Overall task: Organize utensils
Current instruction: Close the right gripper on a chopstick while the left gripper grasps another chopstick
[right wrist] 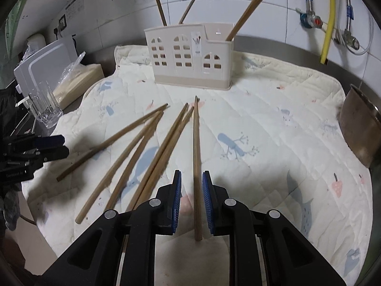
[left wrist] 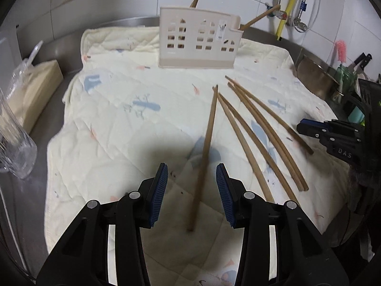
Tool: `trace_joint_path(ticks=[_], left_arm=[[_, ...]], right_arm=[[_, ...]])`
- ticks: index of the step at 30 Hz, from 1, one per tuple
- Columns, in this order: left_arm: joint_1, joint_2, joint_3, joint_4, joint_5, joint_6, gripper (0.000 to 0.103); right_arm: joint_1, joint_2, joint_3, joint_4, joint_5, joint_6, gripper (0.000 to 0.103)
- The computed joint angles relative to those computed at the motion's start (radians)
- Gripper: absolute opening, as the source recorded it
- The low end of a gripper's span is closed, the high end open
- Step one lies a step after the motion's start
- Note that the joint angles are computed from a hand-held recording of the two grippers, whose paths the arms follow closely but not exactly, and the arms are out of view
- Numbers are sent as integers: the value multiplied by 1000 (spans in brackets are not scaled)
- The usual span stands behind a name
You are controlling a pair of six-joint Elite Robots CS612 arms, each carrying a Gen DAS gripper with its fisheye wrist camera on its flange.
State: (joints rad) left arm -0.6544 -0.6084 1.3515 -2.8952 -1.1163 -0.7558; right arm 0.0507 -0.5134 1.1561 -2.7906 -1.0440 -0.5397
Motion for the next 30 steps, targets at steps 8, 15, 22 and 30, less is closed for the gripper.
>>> trace_joint_path(ticks=[8,15,22,30], left_arm=[[6,16,-16,21,-29,-3,27],[6,27,-33,35,-41,16,20],[5,33,-49,71,-35,29,19],[2,26,-56,103,-23,33,8]], right_arm=[[3,14,-17,39,-37,-1,17],[6,17,-21,44,-48,-3,16],[8,19,-21,35,-58,-7,15],[7,15,-13,12,-53,-4,7]])
